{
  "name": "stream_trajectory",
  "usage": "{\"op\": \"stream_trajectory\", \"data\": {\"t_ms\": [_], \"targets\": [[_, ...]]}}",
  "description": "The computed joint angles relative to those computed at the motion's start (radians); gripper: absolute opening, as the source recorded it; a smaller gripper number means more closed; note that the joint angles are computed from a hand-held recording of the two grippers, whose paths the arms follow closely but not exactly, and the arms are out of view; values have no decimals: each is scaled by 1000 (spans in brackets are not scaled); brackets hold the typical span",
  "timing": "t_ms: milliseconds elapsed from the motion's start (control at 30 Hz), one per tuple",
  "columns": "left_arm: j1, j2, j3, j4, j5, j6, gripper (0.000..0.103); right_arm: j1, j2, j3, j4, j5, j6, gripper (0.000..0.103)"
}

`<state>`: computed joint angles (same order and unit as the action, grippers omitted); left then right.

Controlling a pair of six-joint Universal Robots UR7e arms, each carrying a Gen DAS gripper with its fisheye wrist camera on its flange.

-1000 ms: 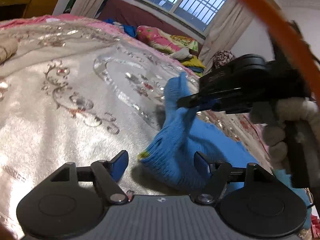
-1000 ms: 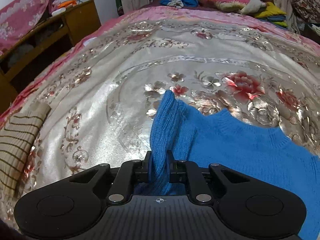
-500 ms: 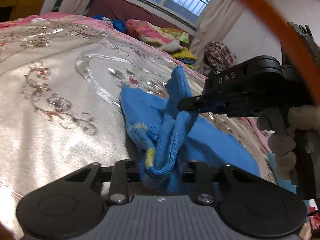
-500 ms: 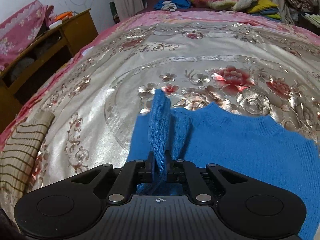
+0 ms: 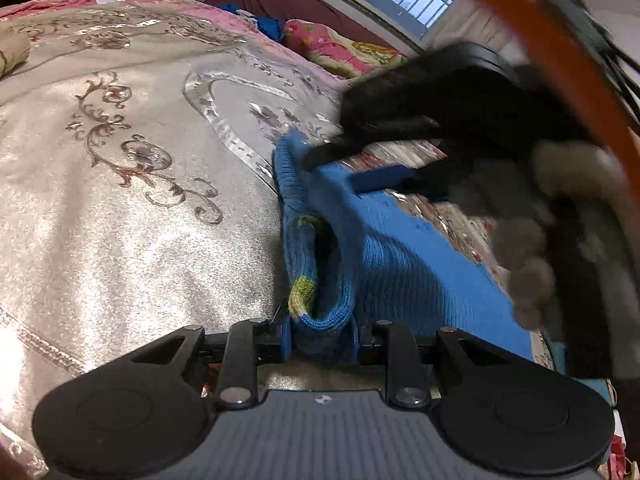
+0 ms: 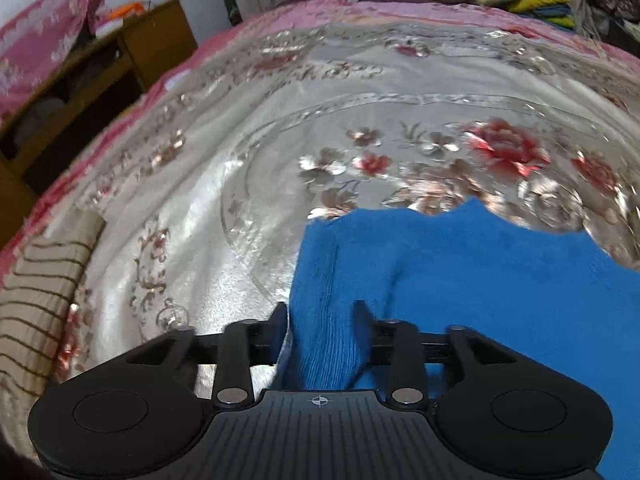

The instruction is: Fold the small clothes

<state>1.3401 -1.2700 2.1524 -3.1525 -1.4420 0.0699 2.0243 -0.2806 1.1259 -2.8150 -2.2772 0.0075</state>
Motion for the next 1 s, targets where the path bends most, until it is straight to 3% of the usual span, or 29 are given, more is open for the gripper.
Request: {"op": "stream_trajectory", "data": {"t_ms": [200, 300, 433, 500, 567, 1000], "targets": [[11, -12, -2, 34, -37, 18, 31, 25, 167, -247, 190, -181, -53, 42], [12, -16, -2, 42, -44, 16, 31, 33, 213, -286, 164, -238, -143, 43], [9, -7, -11, 43, -37, 53, 31, 30, 200, -264, 139, -248, -138, 22], [4, -8, -6, 32, -42, 81, 29, 25, 159, -209, 115, -216, -114, 12], [-3, -10, -4, 33, -50, 100, 25, 23, 120, -156, 78, -186, -98, 10], [-102, -32, 24, 40, -58, 85, 22, -7, -176, 237, -226, 17, -48, 10]]}}
